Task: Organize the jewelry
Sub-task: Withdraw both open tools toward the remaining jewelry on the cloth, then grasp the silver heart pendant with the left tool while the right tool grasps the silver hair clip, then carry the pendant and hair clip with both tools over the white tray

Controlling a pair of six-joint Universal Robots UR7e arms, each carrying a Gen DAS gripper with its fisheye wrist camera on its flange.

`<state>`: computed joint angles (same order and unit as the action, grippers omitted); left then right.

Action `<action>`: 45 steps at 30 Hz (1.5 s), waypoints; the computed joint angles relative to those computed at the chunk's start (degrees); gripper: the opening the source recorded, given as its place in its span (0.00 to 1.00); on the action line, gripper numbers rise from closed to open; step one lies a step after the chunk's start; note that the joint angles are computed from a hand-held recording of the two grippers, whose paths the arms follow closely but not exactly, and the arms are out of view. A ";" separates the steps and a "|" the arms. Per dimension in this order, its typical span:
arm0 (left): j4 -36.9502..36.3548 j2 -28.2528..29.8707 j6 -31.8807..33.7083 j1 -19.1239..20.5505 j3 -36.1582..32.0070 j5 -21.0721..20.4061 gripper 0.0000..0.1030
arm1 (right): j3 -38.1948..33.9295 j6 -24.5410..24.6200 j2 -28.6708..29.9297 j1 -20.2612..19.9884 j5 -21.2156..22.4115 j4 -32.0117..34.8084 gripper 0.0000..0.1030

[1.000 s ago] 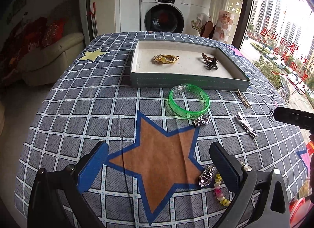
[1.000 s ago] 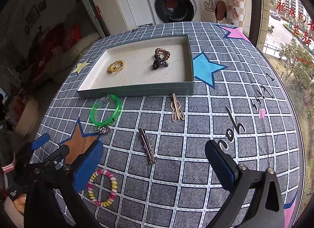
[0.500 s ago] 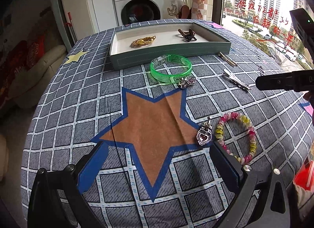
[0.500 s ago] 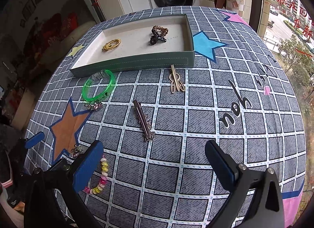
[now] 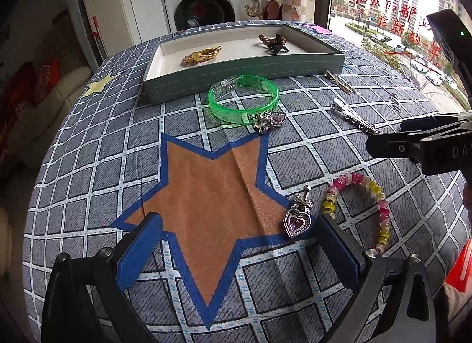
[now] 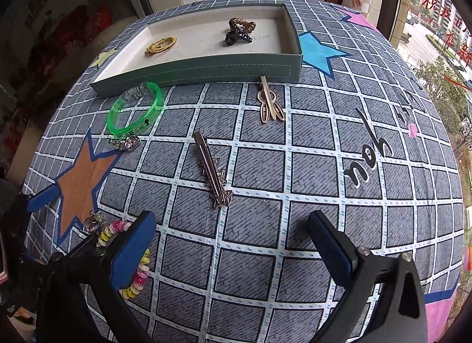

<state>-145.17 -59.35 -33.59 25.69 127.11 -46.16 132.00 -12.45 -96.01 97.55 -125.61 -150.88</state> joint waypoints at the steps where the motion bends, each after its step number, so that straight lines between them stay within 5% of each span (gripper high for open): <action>1: 0.07 0.25 -0.09 0.14 -0.31 -0.13 1.00 | -0.14 -0.12 0.45 0.13 -0.40 -0.23 0.99; 6: 0.49 0.87 -0.63 0.54 -1.58 -1.41 0.99 | -1.31 -0.62 3.52 1.00 -2.36 -2.45 0.95; 15: -2.01 2.23 1.79 -0.39 -2.32 -3.27 0.61 | -2.88 -4.10 8.43 3.02 -6.30 -6.70 0.67; 21: -3.35 2.61 3.56 -1.04 -2.19 -4.44 0.32 | -2.95 -4.30 8.74 3.58 -5.85 -7.02 0.37; 25: -3.35 2.53 2.95 -1.07 -2.19 -4.61 0.28 | -2.76 -3.97 8.54 3.68 -5.71 -7.05 0.18; 45: -5.36 -2.84 0.14 0.34 -2.57 -4.74 0.28 | -2.87 1.23 -1.85 -0.37 5.23 0.37 0.18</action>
<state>-150.53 -62.19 -33.45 26.03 124.54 -50.90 129.13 -11.22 -97.86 97.18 -120.38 -150.51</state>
